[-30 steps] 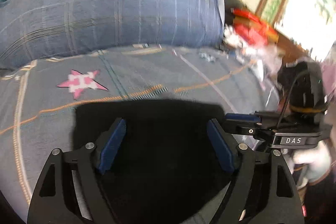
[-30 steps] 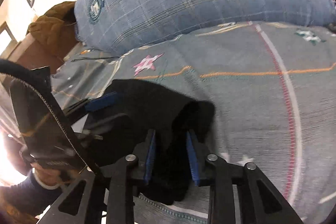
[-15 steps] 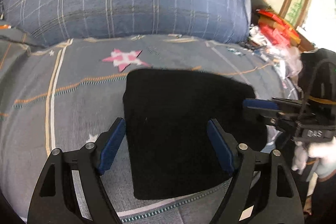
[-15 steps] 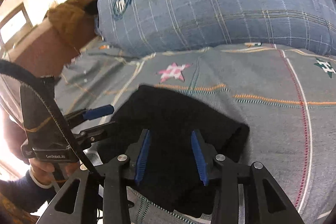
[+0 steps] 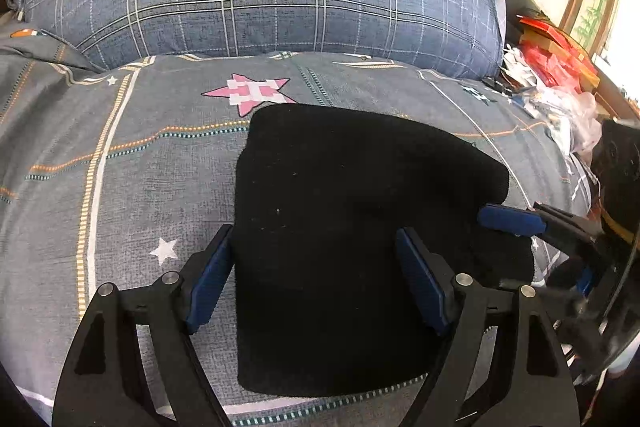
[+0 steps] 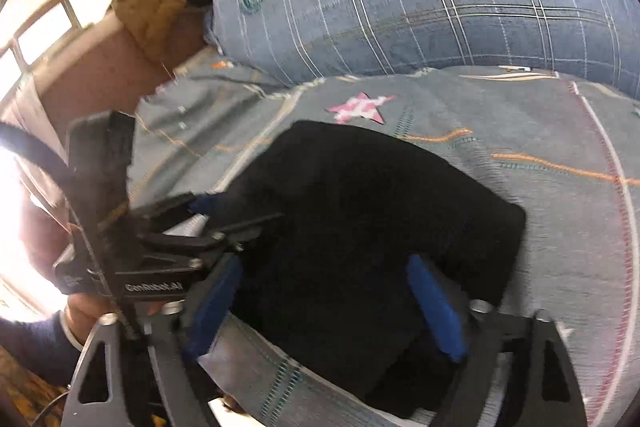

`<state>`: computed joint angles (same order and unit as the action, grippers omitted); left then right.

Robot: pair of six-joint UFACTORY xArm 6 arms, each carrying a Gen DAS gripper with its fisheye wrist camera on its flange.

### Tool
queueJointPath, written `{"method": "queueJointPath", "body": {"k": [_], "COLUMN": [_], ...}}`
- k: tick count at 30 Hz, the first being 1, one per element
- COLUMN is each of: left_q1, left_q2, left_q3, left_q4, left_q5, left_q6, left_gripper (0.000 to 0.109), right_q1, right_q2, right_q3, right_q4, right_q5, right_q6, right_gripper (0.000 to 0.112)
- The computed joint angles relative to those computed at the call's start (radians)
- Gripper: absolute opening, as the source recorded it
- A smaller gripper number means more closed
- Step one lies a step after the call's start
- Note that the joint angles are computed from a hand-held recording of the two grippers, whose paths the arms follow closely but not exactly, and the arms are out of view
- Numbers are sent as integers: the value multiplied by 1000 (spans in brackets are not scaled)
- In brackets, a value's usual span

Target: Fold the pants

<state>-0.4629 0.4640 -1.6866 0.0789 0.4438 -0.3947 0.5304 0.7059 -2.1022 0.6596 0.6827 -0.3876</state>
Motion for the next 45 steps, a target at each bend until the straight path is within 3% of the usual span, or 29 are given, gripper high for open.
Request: {"method": "queueJointPath", "body": {"k": [4, 9, 11, 17, 19, 24, 27, 32, 36, 39, 41, 45], "left_q1": [-2, -8, -7, -3, 2, 9, 19, 44, 57, 52, 41, 11], "left_q2": [-9, -14, -26, -56, -64, -66, -65, -47, 5, 44, 64, 65], "left_q3": [4, 0, 16, 44, 56, 63, 67, 47, -15, -58, -78, -70], "left_q4": [29, 85, 86, 106, 70, 20, -24, -113, -355, -494, -501, -380], "left_q5": [3, 16, 8, -27, -43, -51, -57, -56, -9, 33, 36, 1], "left_q6": [-10, -38, -41, -65, -49, -29, -14, 19, 196, 300, 308, 271], "left_gripper": [80, 80, 80, 80, 80, 80, 80, 80, 81, 81, 81, 81], "right_q1": [20, -5, -14, -2, -6, -23, -31, -39, -45, -47, -44, -32], "right_q2": [-34, -25, -28, -133, -153, -147, -129, -46, 22, 32, 43, 45], "right_q3": [74, 43, 33, 160, 184, 183, 173, 76, -16, -18, -35, -21], "right_q4": [6, 116, 120, -49, -173, -319, -318, -241, -261, -221, -226, -223], "right_q5": [-81, -27, -13, -130, -142, -123, -121, -65, -4, -25, -26, -74], "right_q6": [-37, -34, 11, 106, 227, 408, 458, 449, 463, 421, 410, 369], "right_gripper": [92, 90, 81, 81, 81, 81, 81, 81, 82, 83, 84, 81]}}
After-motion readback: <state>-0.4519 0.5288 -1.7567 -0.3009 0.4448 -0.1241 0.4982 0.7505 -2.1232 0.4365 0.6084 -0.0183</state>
